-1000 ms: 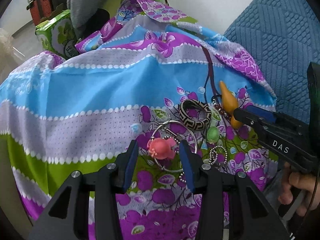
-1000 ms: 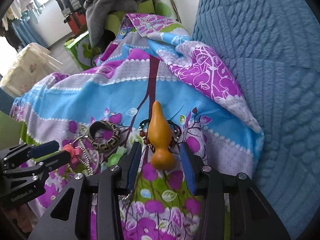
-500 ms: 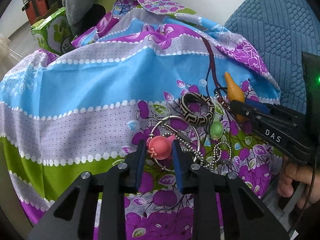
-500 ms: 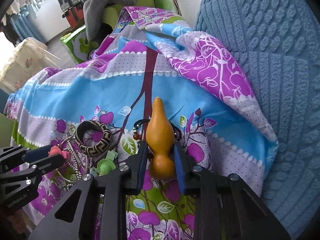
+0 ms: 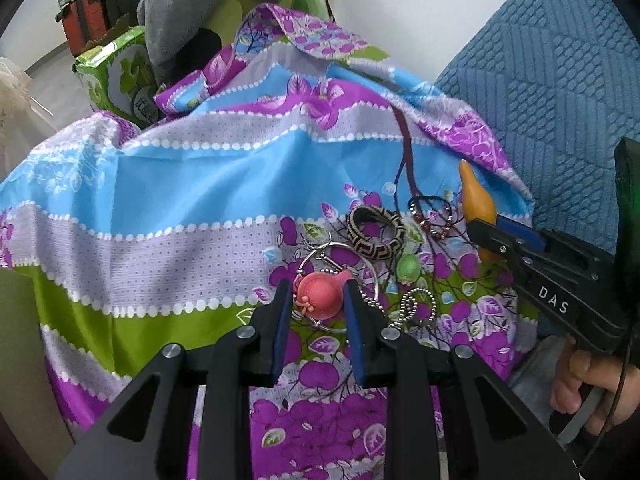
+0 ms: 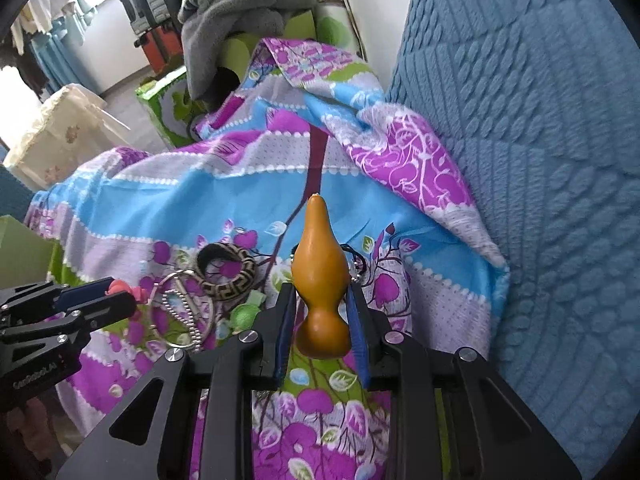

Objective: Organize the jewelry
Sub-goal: 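Carry the pink clip in the left tool while the right tool carries the orange ornament over the box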

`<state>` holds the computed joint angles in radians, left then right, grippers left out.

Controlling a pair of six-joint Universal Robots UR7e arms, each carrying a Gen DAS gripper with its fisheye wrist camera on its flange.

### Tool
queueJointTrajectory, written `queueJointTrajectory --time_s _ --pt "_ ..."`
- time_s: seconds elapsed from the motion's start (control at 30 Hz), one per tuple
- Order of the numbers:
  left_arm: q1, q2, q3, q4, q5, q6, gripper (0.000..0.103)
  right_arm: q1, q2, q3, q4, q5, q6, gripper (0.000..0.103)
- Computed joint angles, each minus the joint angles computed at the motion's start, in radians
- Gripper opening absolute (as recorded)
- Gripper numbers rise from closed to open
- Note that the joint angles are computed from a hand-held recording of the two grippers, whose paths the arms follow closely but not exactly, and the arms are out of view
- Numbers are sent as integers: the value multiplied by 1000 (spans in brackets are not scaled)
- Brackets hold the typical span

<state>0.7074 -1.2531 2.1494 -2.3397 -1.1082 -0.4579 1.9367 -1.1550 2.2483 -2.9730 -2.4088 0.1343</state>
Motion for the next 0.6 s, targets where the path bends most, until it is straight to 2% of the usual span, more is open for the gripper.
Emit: queueJointTrajectory --time_s 0.6 --pt "-126 -203 40 87 34 -72 26 202 -100 22 121 -53 182 23"
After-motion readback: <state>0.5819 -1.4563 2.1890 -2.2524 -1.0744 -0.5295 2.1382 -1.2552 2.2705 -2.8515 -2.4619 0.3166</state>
